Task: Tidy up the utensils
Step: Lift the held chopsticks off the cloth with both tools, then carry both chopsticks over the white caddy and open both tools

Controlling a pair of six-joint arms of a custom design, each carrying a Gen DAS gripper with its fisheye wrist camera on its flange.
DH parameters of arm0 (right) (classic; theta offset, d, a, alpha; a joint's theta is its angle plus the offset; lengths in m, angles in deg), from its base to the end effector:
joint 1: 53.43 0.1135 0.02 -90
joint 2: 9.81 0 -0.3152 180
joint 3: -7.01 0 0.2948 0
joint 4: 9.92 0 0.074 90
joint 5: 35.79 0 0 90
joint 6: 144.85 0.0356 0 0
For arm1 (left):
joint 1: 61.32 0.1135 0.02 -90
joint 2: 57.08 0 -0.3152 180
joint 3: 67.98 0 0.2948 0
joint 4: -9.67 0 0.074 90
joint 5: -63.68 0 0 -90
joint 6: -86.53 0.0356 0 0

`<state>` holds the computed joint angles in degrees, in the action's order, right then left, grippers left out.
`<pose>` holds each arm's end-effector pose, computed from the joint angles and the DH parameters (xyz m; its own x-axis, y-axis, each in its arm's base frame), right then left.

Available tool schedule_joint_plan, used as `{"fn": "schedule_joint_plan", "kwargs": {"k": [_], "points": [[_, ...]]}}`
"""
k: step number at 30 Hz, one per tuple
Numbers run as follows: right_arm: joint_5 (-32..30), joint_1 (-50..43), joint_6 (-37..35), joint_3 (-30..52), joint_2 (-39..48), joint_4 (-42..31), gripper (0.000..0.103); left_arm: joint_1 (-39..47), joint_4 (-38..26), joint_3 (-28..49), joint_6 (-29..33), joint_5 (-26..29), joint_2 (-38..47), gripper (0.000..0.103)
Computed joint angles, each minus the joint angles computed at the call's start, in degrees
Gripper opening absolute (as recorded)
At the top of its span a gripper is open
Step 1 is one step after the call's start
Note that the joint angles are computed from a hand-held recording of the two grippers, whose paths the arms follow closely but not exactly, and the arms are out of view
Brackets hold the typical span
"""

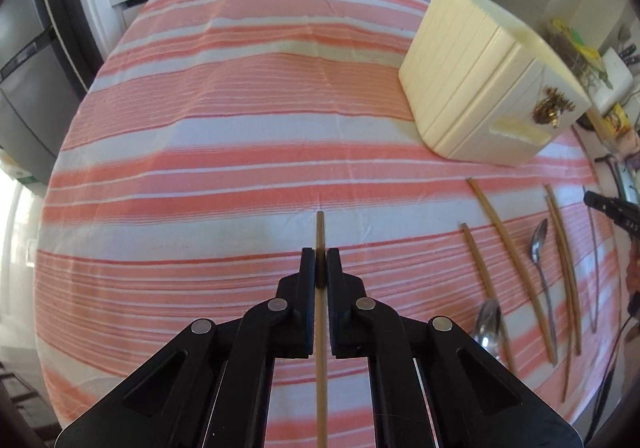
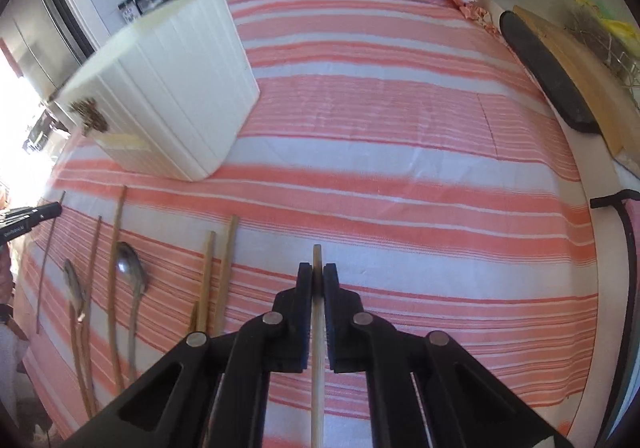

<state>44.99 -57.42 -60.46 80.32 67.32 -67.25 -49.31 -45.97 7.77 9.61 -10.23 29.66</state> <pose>0.2963 -0.0149 0.3055 -0.8688 -0.0361 -0.4939 -0.0938 0.9913 0.0925 0.3291 0.0599 0.2727 -0.8955 0.0318 -0.4440 0.1132 0.9809 -0.1580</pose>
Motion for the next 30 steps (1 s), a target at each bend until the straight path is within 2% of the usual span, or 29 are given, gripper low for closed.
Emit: {"fn": "schedule_joint_plan", "kwargs": {"k": [7, 9, 15, 19, 24, 27, 30], "points": [[-8.57, -4.26, -2.75, 2.53, -15.14, -6.06, 0.006, 2.58, -5.75, 1.26, 1.03, 8.93, -12.65, 0.003], [-10.47, -5.80, -4.44, 4.05, -18.00, -8.12, 0.006, 3.60, -7.68, 2.69, 1.64, 11.72, -14.47, 0.003], [-11.50, -4.69, -2.58, 7.65, -23.43, -9.74, 0.006, 4.86, -12.03, 7.94, 1.97, 17.14, -16.40, 0.003], [-6.74, 0.28, 0.34, 11.55, -23.62, -6.29, 0.006, 3.68, -12.41, 15.02, -0.06, 18.38, -14.95, 0.003], [1.12, 6.80, 3.37, 23.87, -15.26, -2.59, 0.006, -0.08, -8.39, 26.06, -7.41, 17.42, -10.39, 0.003], [5.54, 10.56, 3.80, 31.26, -9.45, -0.33, 0.006, -3.90, -2.33, 29.61, -13.47, 13.83, -7.93, 0.003], [8.29, 13.81, 4.87, 34.77, -5.89, 3.59, 0.006, -8.29, 4.31, 30.38, -17.16, 7.91, -5.97, 0.003]]}}
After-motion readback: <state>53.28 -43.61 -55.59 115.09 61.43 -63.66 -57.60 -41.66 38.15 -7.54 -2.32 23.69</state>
